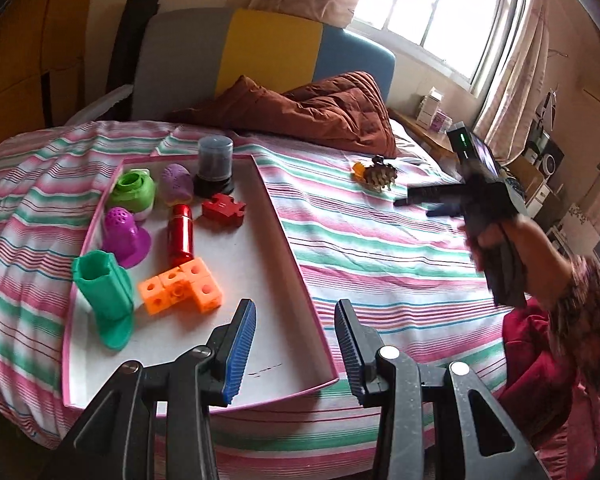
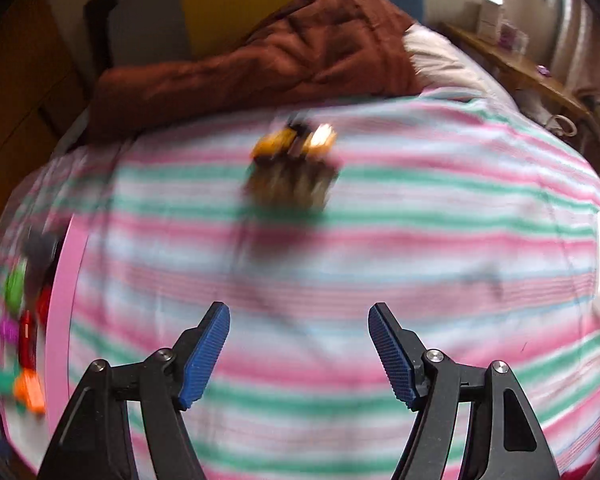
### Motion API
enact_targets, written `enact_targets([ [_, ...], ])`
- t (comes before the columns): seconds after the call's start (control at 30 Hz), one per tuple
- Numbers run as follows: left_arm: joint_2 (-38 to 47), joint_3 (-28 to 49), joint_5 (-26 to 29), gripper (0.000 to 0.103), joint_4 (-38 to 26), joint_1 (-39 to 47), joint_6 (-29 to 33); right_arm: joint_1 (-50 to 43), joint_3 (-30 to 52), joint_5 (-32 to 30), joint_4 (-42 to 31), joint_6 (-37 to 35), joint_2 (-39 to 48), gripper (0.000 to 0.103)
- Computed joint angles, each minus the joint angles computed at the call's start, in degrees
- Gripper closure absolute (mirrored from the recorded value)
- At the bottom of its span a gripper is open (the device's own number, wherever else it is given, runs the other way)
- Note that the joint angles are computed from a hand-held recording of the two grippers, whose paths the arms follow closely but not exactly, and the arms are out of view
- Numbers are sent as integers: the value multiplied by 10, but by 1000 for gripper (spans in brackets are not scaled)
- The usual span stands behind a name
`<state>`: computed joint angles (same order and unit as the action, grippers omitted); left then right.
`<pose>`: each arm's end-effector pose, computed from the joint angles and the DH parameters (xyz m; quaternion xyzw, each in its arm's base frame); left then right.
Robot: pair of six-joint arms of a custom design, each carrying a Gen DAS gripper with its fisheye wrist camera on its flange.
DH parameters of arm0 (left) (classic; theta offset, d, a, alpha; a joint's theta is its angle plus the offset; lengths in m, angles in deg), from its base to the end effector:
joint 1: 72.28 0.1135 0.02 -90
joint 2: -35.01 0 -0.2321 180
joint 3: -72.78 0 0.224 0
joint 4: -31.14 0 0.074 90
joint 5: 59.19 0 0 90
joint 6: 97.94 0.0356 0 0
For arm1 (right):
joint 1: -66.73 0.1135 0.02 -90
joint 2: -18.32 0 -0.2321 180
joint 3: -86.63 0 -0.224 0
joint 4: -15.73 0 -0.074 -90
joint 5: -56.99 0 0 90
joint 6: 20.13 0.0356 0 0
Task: Organize rigid objects
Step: 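Move the right tool to the brown fluted piece and grasp it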
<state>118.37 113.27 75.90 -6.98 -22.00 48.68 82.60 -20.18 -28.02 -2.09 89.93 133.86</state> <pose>0.1299 0.1168 0.0937 0.0810 0.9177 -0.1693 0.3503 0.3279 0.0900 0.0771 0.0465 0.9643 0.0393 0.2576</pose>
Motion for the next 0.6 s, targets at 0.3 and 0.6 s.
enact_targets([
  [0.3,2,18,-11,62,-21,0,-1,-50,281,23,-124,30,125,26],
  [0.6,31,33,-11,62,-16,9,-8,-38,176,23,-84,-9,105,26],
])
